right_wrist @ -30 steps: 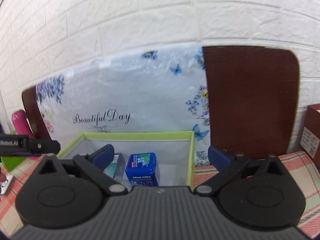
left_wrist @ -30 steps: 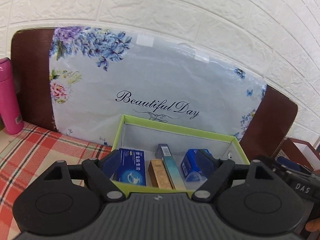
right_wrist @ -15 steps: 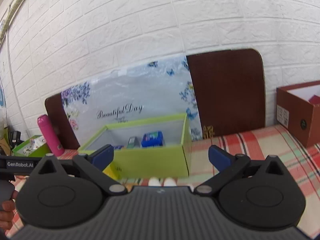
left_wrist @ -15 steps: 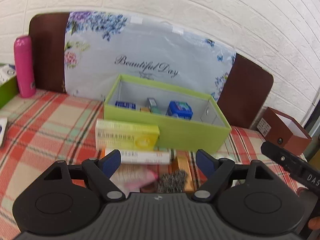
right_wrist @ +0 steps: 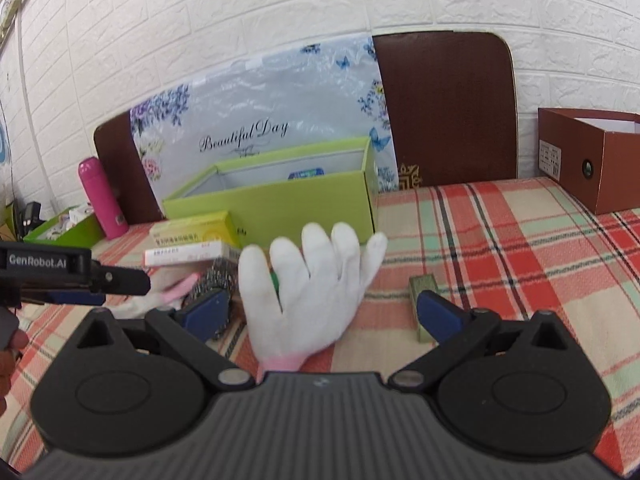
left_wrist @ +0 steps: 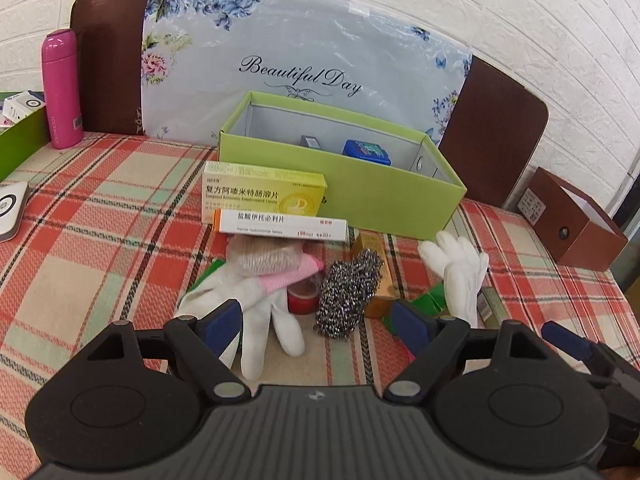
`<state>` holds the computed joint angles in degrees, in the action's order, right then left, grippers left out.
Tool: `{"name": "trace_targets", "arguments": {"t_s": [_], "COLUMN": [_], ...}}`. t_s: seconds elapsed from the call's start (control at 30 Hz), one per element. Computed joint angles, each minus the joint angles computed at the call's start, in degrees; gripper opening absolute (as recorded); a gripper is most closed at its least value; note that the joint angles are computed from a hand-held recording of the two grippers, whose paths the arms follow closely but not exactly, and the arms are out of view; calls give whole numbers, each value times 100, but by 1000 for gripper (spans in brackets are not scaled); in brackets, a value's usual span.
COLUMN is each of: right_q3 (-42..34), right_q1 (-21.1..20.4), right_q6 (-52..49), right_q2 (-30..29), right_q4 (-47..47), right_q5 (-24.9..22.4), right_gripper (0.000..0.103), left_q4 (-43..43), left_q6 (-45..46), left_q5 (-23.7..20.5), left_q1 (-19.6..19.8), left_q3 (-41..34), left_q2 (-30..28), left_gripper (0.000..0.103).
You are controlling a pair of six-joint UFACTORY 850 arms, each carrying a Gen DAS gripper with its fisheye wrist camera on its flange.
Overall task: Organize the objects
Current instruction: 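Move both tools back from the lime-green box to the pile, then grasp the green plant box with the left tool while the right tool grasps the pink-cuffed glove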
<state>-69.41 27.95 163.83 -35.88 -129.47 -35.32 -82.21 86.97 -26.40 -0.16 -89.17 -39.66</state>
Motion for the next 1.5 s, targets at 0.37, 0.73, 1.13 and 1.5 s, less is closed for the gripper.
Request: {"name": "trace_targets", "arguments": {"t_s": [0.37, 0.73, 1.13, 1.5], "right_q3": [-698, -149, 1027, 564], "right_q1": [153, -109, -74, -67], "right_q6": [-1867, -861, 220, 44], "right_q2": [-495, -68, 701, 328], "right_q4": [1181, 1022, 760, 310], "right_q5": [126, 574, 519, 561], "right_gripper": [87, 8, 10, 41], "left_q4": [88, 137, 917, 1635], "left_q6": [179, 261, 426, -1181], "left_q5": [142, -419, -257, -1981], "left_q1": [7, 14, -755, -35], "left_q3": [278, 113, -1042, -845], "left_q2": [134, 15, -784, -577], "left_gripper": [85, 85, 53, 21]}}
